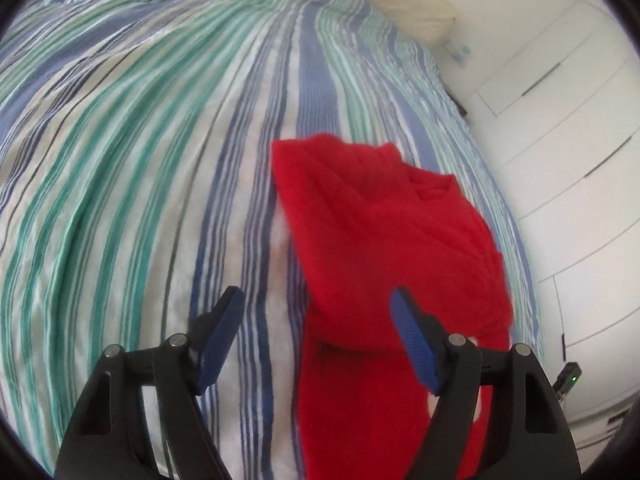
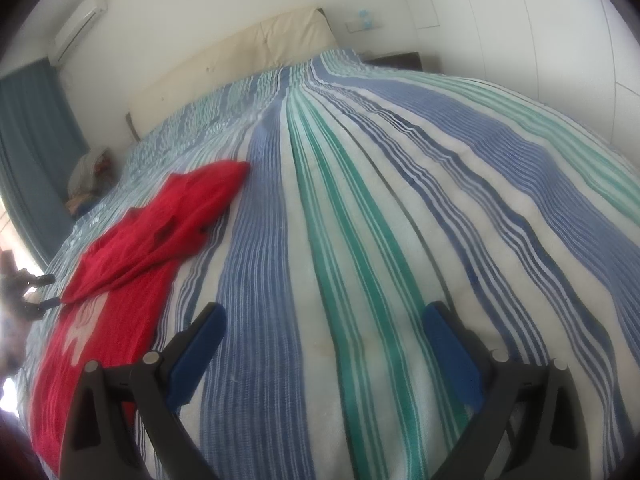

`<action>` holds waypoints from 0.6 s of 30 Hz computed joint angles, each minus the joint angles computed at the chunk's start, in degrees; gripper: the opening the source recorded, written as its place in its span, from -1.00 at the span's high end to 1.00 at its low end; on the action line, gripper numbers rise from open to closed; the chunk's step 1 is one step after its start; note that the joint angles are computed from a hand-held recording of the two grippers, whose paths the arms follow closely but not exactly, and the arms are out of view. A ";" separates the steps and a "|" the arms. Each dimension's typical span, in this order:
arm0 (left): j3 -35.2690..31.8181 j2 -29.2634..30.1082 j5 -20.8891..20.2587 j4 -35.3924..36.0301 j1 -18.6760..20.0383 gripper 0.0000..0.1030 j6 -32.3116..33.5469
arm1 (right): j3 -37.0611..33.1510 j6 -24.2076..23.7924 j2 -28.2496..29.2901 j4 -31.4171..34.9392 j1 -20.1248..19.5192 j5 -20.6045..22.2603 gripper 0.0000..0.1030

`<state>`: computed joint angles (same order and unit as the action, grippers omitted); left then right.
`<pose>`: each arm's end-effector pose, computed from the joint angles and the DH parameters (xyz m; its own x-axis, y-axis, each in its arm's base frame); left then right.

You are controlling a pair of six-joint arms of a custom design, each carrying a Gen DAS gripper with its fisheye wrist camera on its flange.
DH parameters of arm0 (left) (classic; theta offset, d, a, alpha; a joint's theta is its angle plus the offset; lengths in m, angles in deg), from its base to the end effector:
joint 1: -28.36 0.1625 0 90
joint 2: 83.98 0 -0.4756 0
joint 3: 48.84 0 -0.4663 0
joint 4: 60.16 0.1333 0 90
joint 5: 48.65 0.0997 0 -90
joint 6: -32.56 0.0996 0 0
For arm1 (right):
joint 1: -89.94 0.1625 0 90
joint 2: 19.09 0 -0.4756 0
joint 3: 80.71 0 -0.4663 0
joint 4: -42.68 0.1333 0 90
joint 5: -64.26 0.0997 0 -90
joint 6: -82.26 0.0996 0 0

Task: Fold small clothes
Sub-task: 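Lay the folded side flat and open the left gripper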

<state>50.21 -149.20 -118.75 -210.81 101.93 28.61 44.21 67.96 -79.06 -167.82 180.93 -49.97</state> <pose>-0.0427 -0.7359 0.2961 -0.9605 0.0594 -0.2720 0.1867 0.8621 -0.4710 0.1022 -0.5651 0.1827 -0.8868 0.1729 0.4286 -0.2361 0.6278 -0.7417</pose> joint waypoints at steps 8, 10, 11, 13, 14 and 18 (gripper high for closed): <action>1.52 3.14 13.45 -1.62 -2.19 0.86 -2.70 | -0.70 -0.24 0.57 0.38 0.45 -1.31 -0.90; 2.00 3.22 14.09 -2.19 -2.66 0.68 -1.44 | -0.72 -0.24 0.58 0.40 0.44 -1.31 -0.90; 2.36 2.94 14.15 -2.13 -2.89 0.56 -1.42 | -0.72 -0.24 0.58 0.40 0.44 -1.31 -0.90; 3.59 1.30 13.69 -1.66 -3.16 -0.24 -2.27 | -0.67 -0.18 0.54 0.41 0.43 -1.22 -0.90; 5.17 0.17 14.83 -3.40 -3.47 -0.37 -2.27 | -0.66 -0.15 0.51 0.39 0.38 -1.05 -0.90; 11.07 -3.28 20.29 -13.03 -4.76 -0.68 4.15 | -0.30 -0.03 0.33 -0.19 0.08 -0.11 -0.90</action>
